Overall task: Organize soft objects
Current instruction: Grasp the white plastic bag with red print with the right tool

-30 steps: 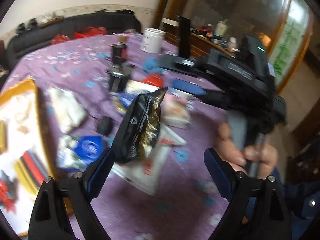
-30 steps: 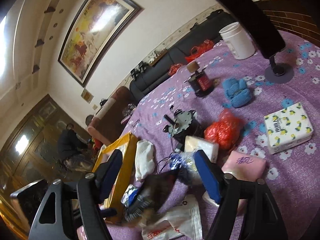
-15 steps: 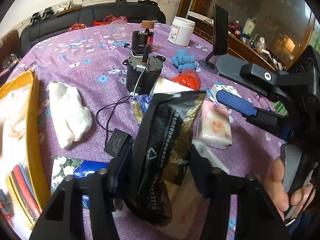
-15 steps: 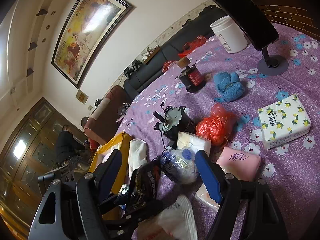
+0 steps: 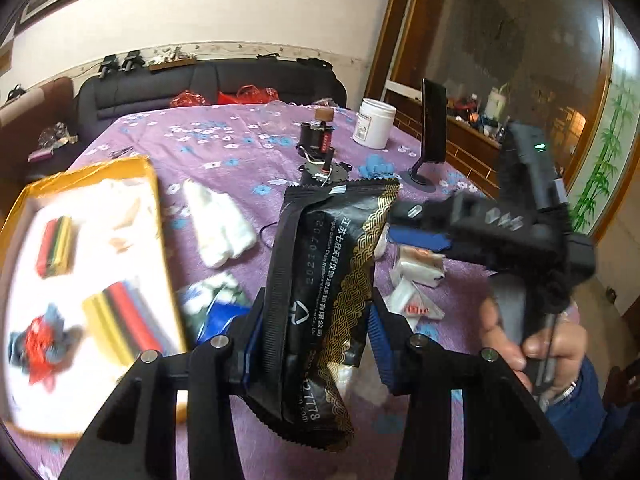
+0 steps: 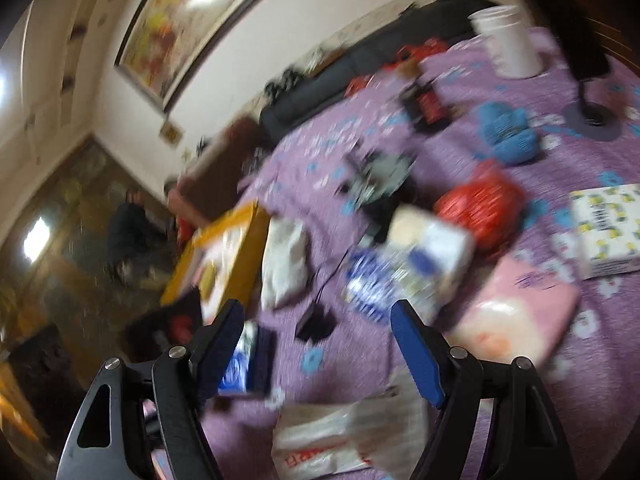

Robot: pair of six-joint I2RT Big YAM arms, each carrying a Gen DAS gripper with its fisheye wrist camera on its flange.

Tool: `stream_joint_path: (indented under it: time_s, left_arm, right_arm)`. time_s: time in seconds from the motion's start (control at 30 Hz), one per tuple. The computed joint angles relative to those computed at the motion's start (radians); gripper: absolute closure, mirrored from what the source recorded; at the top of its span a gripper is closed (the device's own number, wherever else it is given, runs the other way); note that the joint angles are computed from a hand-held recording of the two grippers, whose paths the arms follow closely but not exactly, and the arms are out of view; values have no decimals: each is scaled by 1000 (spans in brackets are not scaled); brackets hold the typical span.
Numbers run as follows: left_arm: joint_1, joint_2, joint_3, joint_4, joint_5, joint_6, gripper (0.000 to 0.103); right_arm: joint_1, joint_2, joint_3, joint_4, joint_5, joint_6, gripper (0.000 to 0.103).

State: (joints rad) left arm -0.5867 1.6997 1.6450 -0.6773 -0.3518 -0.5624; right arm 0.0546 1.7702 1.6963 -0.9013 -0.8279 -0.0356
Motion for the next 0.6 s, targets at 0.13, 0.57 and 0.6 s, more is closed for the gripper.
stream_joint_path:
  time_s: [0.13, 0.57, 0.6]
  left_arm:
    - [-5, -44, -64, 37, -1, -16, 58]
    - [-7, -114, -172, 111, 23, -42, 58]
    - [-6, -119, -179, 116, 25, -43, 58]
  right_arm:
    - [33, 12, 18, -74, 113, -90, 23]
    - [-8, -98, -108, -360, 108, -477, 21]
    - [-12, -102, -110, -381, 106, -513, 21]
